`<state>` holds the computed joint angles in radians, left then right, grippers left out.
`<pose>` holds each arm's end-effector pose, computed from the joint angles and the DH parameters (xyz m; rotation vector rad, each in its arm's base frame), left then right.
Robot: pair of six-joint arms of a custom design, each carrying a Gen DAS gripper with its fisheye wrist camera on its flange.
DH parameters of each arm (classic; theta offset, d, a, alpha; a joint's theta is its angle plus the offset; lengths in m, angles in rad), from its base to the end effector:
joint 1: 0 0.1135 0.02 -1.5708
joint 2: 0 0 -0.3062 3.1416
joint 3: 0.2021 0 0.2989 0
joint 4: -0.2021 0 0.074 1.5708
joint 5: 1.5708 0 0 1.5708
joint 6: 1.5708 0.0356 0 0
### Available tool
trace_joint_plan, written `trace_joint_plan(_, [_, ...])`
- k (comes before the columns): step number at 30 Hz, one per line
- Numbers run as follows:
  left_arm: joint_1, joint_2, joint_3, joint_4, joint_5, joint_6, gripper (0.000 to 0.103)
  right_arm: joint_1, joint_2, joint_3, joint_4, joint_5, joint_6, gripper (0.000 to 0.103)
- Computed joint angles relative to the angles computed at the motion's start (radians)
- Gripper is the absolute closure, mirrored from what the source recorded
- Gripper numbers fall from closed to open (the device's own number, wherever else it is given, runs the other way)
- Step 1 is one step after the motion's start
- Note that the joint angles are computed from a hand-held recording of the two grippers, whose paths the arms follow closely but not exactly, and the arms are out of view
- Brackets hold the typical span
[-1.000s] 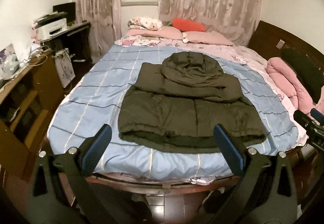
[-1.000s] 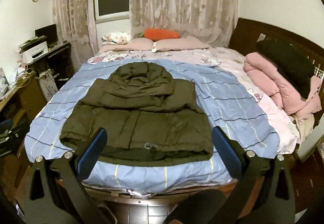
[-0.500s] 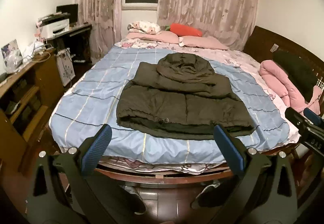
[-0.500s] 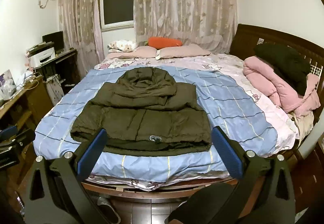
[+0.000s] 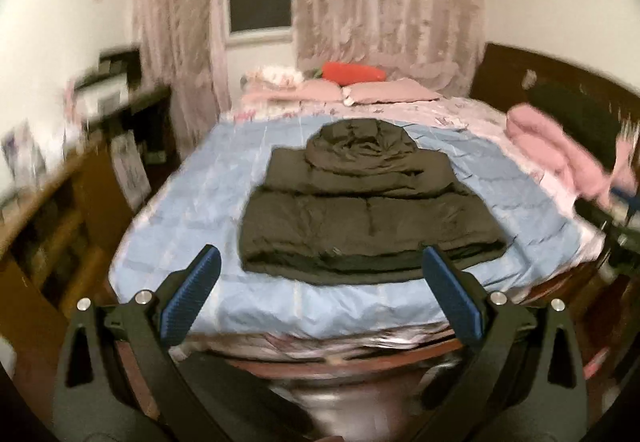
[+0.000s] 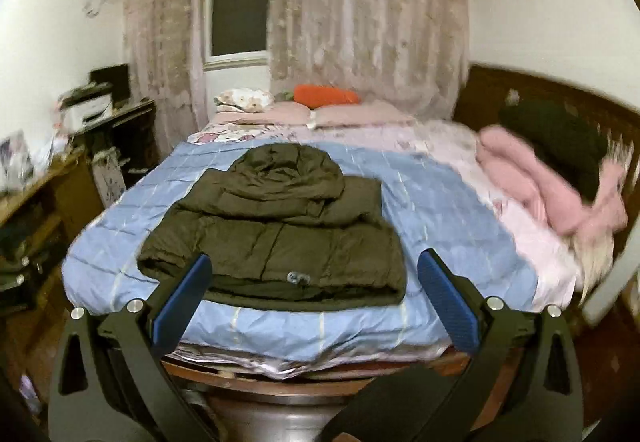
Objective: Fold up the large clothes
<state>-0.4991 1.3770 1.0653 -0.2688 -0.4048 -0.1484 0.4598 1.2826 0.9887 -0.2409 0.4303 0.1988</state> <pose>0.3117 -0.1540 0.3227 0.1364 2.0951 0.0475 0.2953 0.1296 0.3255 -0.0135 2.0527 -0.0458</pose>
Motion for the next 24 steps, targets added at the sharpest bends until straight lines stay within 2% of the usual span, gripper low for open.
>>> trace_joint_plan(2, [-0.002,0.007,-0.032,0.083,-0.063,0.138,0.002,0.000,-0.007,-0.034,0.071,0.026,-0.133,0.001])
trace_joint_plan(5, [0.014,0.047,-0.104,0.315,-0.140,0.430,0.002,0.001,-0.005,-0.104,0.225,0.071,-0.374,0.001])
trace_joint_plan(8, [0.051,0.085,-0.175,0.546,-0.073,0.674,0.002,0.002,0.035,-0.157,0.369,0.103,-0.610,0.001])
trace_joint_plan(10, [0.080,0.139,-0.216,0.703,0.005,0.864,0.002,-0.005,0.077,-0.203,0.496,0.112,-0.771,0.001])
trace_joint_plan(12, [0.096,0.210,-0.217,0.785,0.041,1.009,0.002,-0.018,0.136,-0.225,0.573,0.114,-0.892,0.001])
trace_joint_plan(16, [0.124,0.346,-0.169,0.798,0.083,1.154,0.002,-0.052,0.219,-0.246,0.641,0.064,-1.025,0.001])
trace_joint_plan(18, [0.133,0.426,-0.171,0.892,0.083,1.242,0.002,-0.060,0.263,-0.264,0.707,0.064,-1.111,0.001])
trace_joint_plan(21, [0.145,0.528,-0.165,0.987,0.097,1.337,0.002,-0.070,0.360,-0.298,0.875,0.077,-1.266,0.001])
trace_joint_plan(24, [0.163,0.636,-0.139,1.080,0.106,1.440,0.002,-0.081,0.421,-0.290,0.899,0.073,-1.299,0.001])
